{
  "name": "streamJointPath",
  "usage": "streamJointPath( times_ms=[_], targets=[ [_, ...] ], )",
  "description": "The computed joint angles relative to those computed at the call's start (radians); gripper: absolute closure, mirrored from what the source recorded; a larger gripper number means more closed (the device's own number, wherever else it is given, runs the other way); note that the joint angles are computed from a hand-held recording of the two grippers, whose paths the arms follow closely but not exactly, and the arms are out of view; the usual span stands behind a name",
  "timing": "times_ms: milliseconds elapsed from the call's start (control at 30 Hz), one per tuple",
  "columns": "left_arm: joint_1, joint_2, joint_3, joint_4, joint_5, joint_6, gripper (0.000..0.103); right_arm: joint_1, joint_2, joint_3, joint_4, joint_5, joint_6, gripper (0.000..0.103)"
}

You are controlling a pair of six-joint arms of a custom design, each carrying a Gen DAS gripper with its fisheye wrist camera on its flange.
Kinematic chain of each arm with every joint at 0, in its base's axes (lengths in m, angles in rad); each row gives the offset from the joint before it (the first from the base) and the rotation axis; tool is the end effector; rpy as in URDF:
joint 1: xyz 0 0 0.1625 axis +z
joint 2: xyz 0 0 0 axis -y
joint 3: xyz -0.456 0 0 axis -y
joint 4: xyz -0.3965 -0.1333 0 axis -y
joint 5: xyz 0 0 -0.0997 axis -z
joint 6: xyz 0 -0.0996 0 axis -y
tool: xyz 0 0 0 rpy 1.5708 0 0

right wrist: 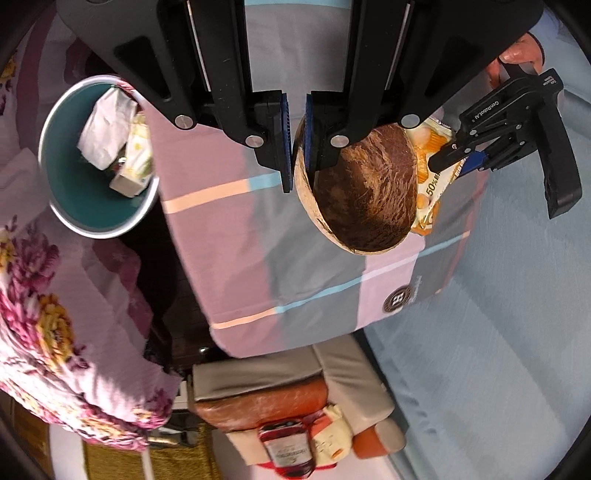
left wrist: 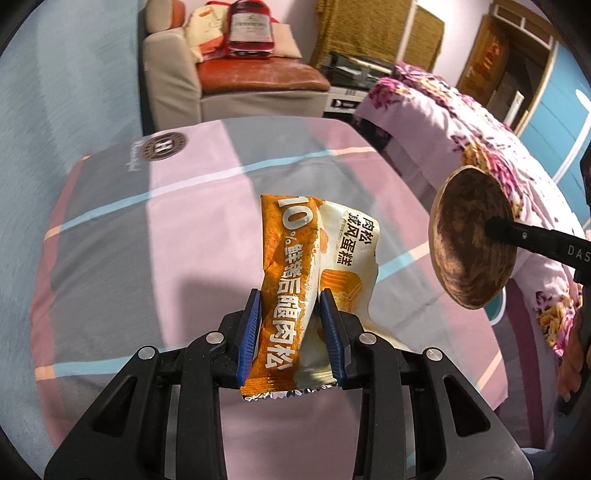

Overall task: Collect trash
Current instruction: 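Carry the cake wrapper and brown bowl over the teal bin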

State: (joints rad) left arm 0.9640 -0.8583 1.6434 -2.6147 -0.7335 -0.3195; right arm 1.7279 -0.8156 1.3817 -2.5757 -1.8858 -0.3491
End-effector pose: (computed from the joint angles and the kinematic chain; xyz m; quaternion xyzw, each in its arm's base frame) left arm -0.2243 -0.6867 0.1883 0.0778 0.9042 -0.2856 0.3080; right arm 0.2229 -0.7521 0.2385 0.2083 -0.9418 0.1993 0.1730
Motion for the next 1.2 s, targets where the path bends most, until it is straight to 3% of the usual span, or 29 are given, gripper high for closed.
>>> streamJointPath(
  times_ms=[300, 500, 1100, 1200],
  targets=[
    [-0.037, 0.145, -0.169, 0.042, -0.043, 0.079, 0.07, -0.082, -0.084, 0.027, -0.06, 0.021, 0.032, 0.097],
    [-0.056, 0.263, -0.313, 0.092, -0.095, 0.135, 0.07, -0.142, -0.132, 0.039, -0.101, -0.008, 0.058, 0.097],
    [-0.045, 0.578, -0.734, 0.325, -0.226, 0.204, 0.069, -0.261, -0.149, -0.022, -0.05, -0.081, 0.098, 0.096],
    [-0.038, 0.615, -0.797, 0.368, -0.234, 0.195, 0.059, -0.265, -0.144, -0.032, -0.038, -0.092, 0.106, 0.095]
  ],
)
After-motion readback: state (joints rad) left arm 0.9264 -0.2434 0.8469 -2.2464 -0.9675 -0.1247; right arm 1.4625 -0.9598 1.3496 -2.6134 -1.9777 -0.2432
